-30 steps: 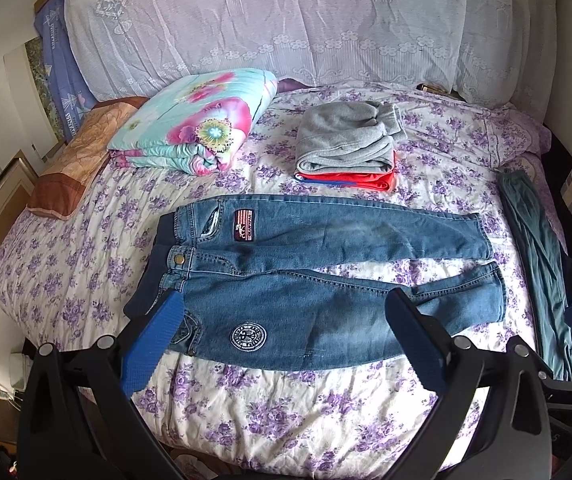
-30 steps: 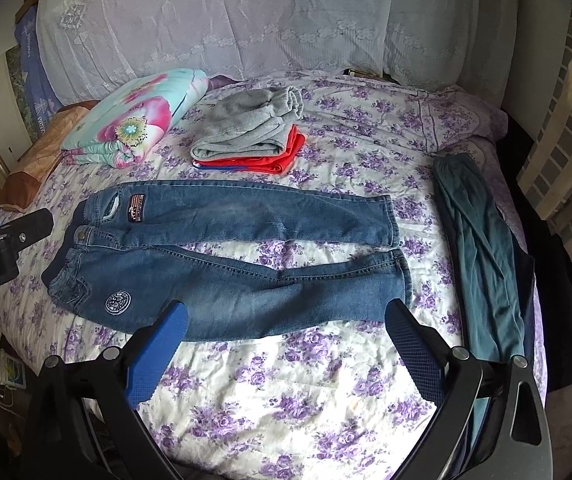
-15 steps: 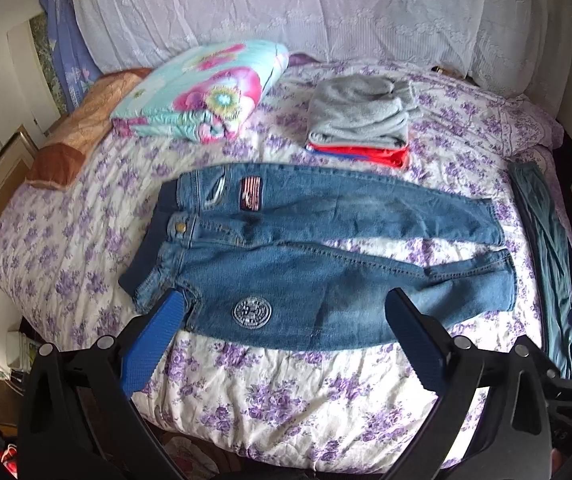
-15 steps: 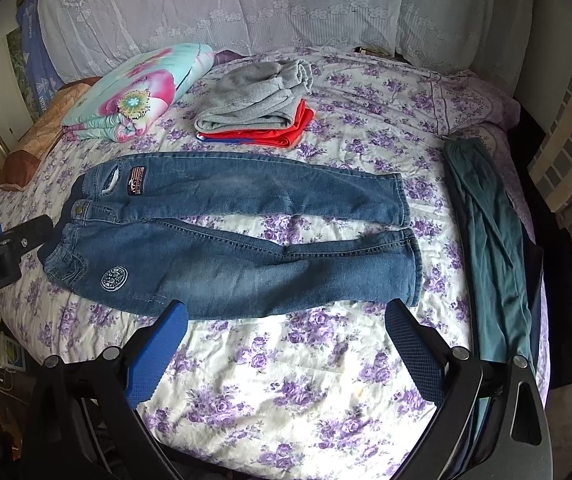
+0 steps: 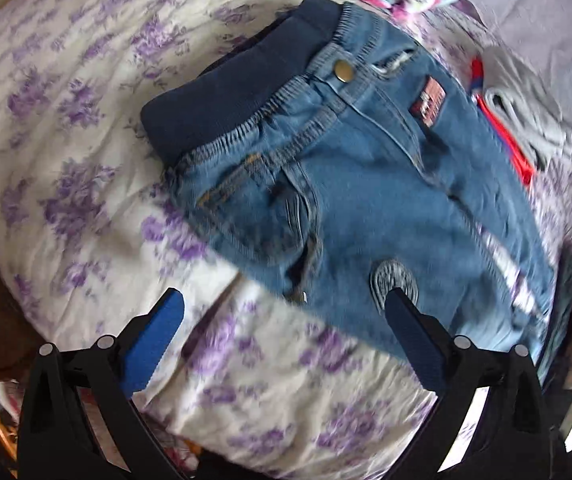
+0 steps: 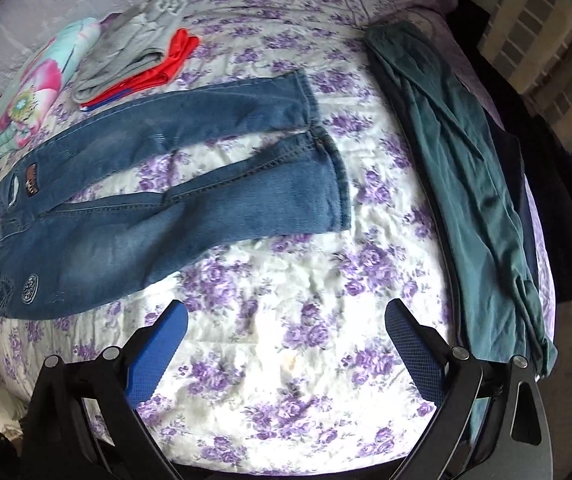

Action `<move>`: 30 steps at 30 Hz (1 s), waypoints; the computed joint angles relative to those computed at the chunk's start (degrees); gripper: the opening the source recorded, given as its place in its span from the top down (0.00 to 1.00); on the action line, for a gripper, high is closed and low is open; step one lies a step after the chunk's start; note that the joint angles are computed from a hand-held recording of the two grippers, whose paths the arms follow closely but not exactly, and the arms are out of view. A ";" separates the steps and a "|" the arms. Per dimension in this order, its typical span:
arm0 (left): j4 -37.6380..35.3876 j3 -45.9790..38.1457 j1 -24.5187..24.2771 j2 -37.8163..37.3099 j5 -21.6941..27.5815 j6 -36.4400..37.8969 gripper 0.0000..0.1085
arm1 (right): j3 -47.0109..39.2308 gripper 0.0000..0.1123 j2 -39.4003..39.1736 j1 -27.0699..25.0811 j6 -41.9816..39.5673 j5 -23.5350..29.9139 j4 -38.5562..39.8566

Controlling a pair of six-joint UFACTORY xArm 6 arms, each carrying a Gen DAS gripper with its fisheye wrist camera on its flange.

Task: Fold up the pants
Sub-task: 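Grasp the jeans waistband with the left gripper while the right gripper grasps the leg hems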

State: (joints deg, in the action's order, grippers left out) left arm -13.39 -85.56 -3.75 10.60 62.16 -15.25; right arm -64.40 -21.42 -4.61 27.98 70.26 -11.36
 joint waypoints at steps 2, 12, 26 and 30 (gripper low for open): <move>-1.49 -3.52 0.70 4.09 1.17 1.54 0.10 | 0.76 0.11 -0.83 -1.37 0.45 0.49 -0.41; -5.58 -5.68 3.39 6.97 -2.65 3.09 0.77 | 4.75 0.11 -4.43 -7.81 -2.24 -3.67 7.76; -2.78 -5.66 2.31 7.13 -3.23 4.43 0.78 | 5.84 0.17 12.57 -15.72 -9.27 -17.84 42.67; -2.19 -7.80 2.34 8.76 -1.65 3.97 0.77 | 6.09 0.88 15.05 -14.63 -9.08 -24.30 45.33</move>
